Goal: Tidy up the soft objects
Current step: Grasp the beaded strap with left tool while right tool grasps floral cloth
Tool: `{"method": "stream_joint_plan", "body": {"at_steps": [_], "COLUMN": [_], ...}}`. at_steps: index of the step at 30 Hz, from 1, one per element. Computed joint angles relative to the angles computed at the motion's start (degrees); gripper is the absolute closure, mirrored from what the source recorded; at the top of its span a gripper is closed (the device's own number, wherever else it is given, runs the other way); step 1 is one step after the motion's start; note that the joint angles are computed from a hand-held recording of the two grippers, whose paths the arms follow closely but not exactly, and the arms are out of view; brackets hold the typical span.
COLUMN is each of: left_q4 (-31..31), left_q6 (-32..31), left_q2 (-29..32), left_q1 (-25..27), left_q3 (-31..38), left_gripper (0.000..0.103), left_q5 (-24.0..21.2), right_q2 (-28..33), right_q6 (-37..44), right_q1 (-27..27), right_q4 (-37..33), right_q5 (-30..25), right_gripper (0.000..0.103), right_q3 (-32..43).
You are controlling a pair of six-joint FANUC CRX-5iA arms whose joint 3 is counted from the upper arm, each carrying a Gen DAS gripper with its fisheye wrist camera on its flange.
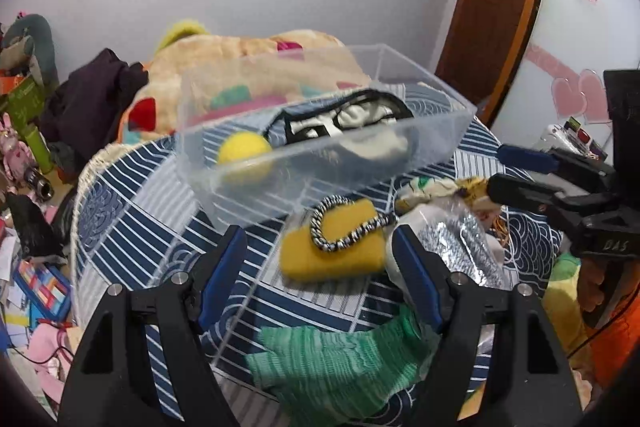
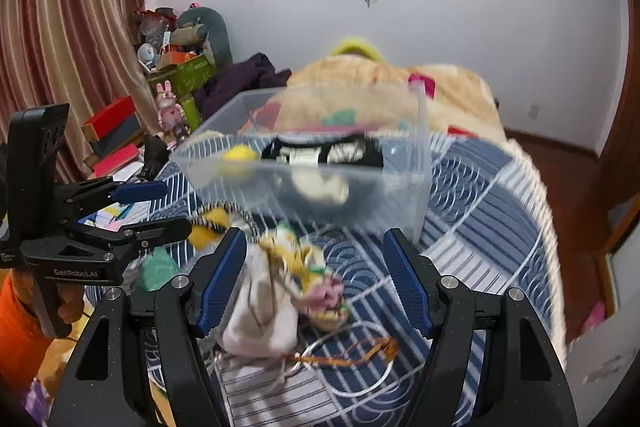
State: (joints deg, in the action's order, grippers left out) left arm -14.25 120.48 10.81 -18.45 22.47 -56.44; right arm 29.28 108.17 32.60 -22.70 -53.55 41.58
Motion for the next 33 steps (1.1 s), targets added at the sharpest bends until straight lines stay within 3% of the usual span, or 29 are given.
{"method": "stream_joint_plan", "body": {"at_steps": [4, 11, 16, 18, 21, 33], "left_q4": [2.34, 7.03, 7.22, 7.32, 5.25, -0.74], "left_q6": [-0.83, -3.62, -3.6, -3.87, -3.43, 0.36], "left_q2": [1.19, 1.83, 2.07, 1.77, 1.54, -2.5], "left_q1": [0.5, 1.67, 1.72, 1.77, 1.2, -0.36], "left_q3": [0.5, -0.13, 0.09, -0.26, 0.34, 0.18], "left_gripper": [0.042, 0.063, 0.077, 0.089, 0.093, 0.094], "left_q5": [0.67, 3.94, 5.17, 5.79, 5.44, 7.49], "right_q2": [2.13, 2.36, 0.1, -0.6, -1.88, -7.17], "right_q6": [-1.38, -0.6, -0.03, 0.16, 0.39, 4.6], "right_q1": [-0.12, -0.61, -0.69, -0.9, -1.08, -2.17], "right_q4": [-0.37, -2.07, -2.22, -2.53, -2.8, -6.5], "right_q5": [-3.44, -3.98, -0.56, 0.53, 2.38, 8.99], "right_gripper": [0.062, 0.085, 0.09, 0.091, 0.091, 0.092], "right_q3": [2.39, 2.14, -1.52, -2.39, -3.86, -7.88]}}
